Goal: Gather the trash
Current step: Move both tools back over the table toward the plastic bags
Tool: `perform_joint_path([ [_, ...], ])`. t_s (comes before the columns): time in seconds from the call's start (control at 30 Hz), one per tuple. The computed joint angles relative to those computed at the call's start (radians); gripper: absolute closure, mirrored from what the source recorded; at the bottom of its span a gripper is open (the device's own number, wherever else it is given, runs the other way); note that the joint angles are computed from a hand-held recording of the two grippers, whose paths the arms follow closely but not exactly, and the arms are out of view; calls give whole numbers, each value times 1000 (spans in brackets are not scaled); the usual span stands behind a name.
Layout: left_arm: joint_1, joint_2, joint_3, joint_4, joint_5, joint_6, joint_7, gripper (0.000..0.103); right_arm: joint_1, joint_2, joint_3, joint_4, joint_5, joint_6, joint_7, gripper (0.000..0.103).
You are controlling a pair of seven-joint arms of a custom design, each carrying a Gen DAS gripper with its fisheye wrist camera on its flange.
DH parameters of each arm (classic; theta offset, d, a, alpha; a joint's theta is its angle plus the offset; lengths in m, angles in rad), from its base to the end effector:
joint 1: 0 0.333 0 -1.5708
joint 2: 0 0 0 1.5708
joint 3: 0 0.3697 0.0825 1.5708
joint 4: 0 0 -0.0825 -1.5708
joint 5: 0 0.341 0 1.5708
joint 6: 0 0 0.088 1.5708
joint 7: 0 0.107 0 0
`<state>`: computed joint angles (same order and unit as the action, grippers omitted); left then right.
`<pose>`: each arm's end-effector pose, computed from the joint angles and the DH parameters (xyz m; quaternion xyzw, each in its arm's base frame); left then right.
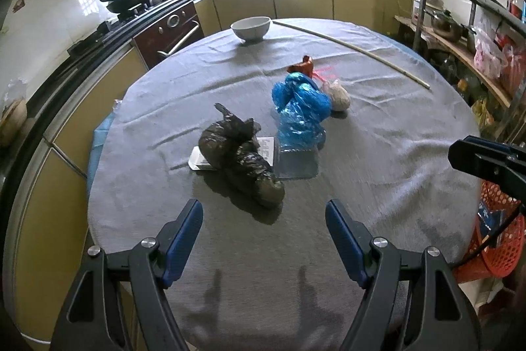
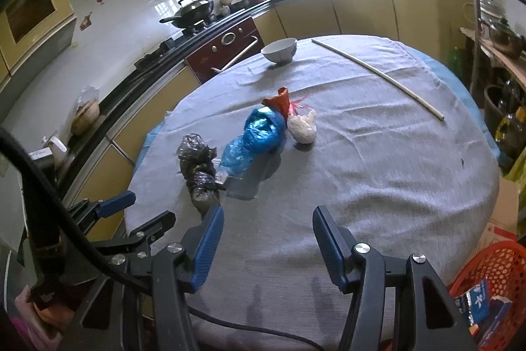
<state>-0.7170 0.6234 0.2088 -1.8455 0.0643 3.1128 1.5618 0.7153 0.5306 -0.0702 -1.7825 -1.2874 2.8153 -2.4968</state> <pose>0.5895 -0.3666 0.3433 -0.4232 0.8453 -0.2452 0.2148 0.5021 0.4462 0.3620 -0.5100 0.7662 -0.1569 0.3581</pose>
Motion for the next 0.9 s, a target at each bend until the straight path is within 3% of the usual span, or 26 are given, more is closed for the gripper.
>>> perform_joint_path([
  [0.9, 70, 126, -105, 206, 151, -227, -72, 25, -32, 90, -92, 1, -13, 202, 121, 43],
])
